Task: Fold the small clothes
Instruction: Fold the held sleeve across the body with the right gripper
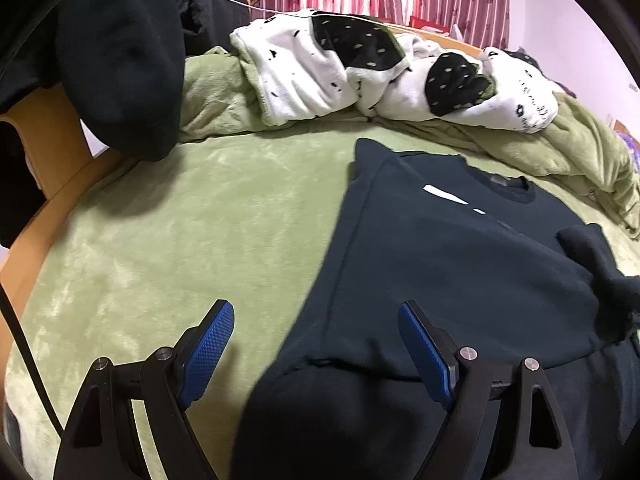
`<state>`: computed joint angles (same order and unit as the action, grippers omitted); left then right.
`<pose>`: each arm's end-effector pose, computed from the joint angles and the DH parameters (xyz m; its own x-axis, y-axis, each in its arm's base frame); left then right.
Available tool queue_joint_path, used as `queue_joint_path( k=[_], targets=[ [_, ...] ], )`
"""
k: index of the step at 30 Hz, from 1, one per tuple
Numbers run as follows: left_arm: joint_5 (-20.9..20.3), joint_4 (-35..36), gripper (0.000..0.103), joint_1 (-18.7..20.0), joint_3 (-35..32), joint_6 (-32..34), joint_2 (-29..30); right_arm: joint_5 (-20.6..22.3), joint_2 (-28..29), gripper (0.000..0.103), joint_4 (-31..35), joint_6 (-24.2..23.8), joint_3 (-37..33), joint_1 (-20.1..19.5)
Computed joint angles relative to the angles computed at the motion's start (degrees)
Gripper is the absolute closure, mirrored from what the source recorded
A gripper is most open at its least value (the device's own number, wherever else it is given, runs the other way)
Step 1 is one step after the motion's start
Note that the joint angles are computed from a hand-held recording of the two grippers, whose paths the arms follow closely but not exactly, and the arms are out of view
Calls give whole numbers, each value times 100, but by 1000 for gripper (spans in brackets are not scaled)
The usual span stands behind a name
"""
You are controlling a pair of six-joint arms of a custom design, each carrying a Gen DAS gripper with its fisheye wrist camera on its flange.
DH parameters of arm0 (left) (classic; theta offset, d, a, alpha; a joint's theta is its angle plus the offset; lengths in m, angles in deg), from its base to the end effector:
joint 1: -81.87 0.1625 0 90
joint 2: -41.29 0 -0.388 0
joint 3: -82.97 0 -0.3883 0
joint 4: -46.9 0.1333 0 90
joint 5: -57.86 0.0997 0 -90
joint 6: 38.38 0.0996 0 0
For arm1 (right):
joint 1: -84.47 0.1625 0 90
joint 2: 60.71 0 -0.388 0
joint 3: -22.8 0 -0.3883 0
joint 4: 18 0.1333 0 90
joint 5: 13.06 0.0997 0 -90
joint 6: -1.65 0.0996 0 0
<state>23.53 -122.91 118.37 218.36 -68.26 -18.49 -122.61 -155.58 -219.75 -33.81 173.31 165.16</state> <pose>-0.1896 -0.4084 0.0729 -0.7324 0.0664 -0.6776 0.5038 0.7223 -0.4738 0.0469 -0.3317 0.2590 -0.7732 0.0282 0.6336 -0.4399 0.6957 -0.5679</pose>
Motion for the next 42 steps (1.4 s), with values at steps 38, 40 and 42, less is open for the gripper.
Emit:
queue_joint_path(
  k=[38,40,42],
  targets=[
    [29,-241,20,210,-177,-214,426,1529,-1451,95,957,744,-604,-2969],
    [-17,-237,20,198,-153,-252,358,1587,-1695,96,1033,797,-535,-2769],
    [-16,-227,20,156,-107,-256,292,1523,-1887,96,1121,846,-486,-2466]
  ],
)
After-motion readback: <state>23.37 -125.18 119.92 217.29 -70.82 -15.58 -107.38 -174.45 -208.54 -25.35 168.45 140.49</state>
